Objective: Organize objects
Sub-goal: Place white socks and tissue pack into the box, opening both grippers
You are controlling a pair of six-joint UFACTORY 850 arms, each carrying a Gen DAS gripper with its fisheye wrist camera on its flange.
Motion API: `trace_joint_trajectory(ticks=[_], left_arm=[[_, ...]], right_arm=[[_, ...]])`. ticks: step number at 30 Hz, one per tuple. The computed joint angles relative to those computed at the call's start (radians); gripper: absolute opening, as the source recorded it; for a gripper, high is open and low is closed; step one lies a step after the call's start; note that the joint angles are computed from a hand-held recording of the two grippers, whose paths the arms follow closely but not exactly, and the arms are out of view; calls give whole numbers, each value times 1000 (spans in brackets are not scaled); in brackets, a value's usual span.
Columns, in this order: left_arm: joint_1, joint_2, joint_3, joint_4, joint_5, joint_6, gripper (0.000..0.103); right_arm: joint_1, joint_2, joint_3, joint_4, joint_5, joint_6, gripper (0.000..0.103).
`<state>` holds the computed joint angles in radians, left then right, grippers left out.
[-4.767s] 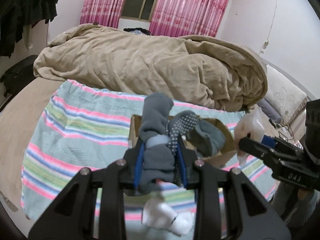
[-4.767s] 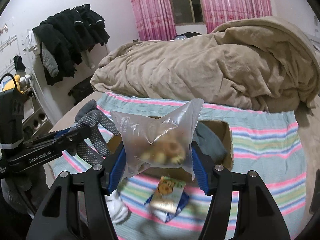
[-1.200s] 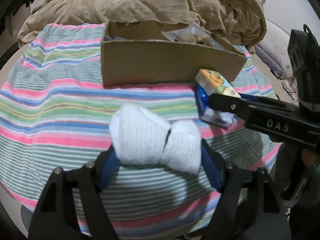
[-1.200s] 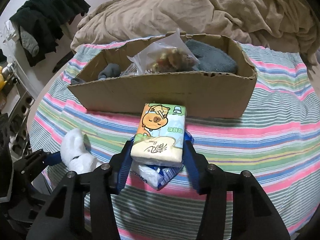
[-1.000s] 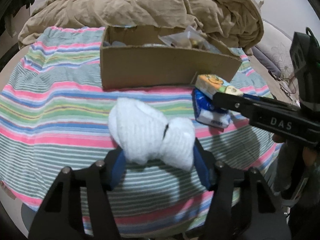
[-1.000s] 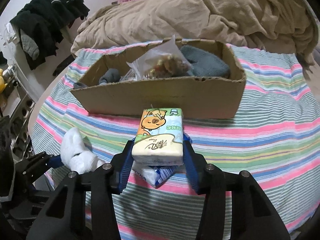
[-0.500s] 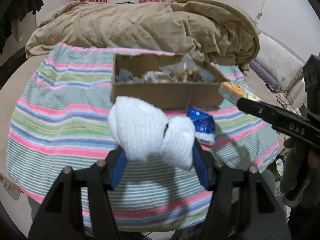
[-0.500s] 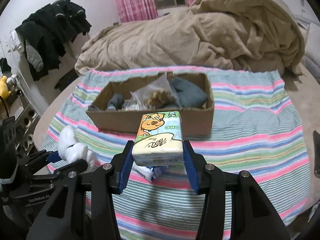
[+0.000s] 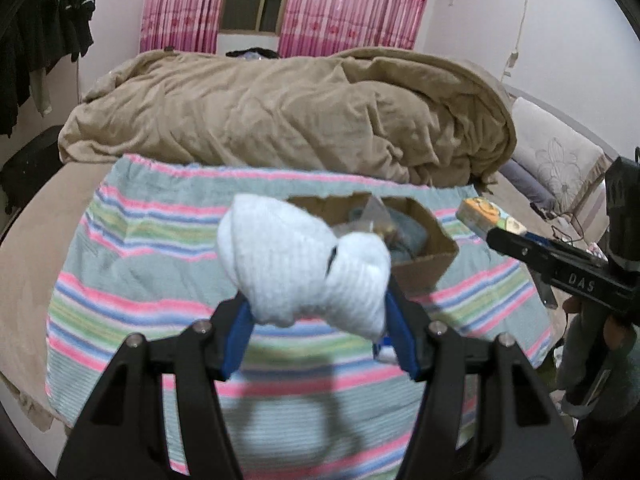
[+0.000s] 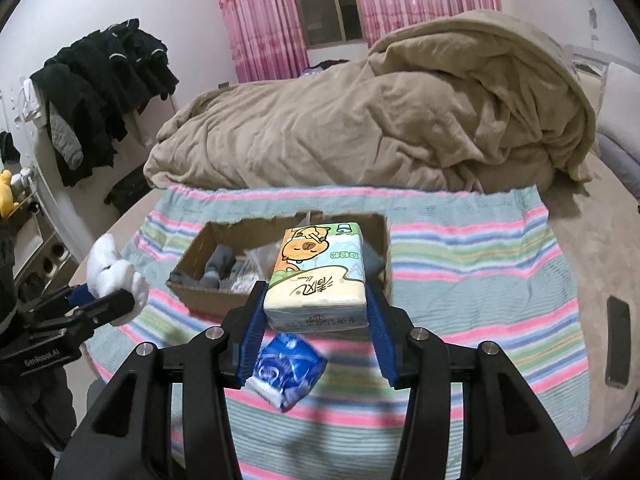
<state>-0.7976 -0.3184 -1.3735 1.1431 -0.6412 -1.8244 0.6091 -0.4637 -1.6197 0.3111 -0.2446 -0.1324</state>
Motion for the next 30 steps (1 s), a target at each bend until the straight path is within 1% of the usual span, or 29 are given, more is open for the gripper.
trace_joint_trajectory(ticks=[11,17,23,25,27,29,30], left_arm=[[52,-65,-89,15,23,53,61],[91,-128,-146,-45,54,144,61],[117,-178,-174,-109,75,197,61],[124,-186,-172,-127,89,205,61],[132,-193,-170,-152,108,217,61],[138,-203,-175,-183,122,246,61],[141,-209,-180,-209,127,274,62]], right_arm=[[-17,-101,-123,-1,-35,-10,50],[-25,-166,-185,-12,-59,15,50],[-27,-223,-239,-99,-82,88,51],[-24,-234,-243,-157,-79,128,51],[-22,-234,-235,-179,-69,131,55],[-23,-229,-224,-155,-63,102,67],[-26,-223,-216,-117,-58,69,68]])
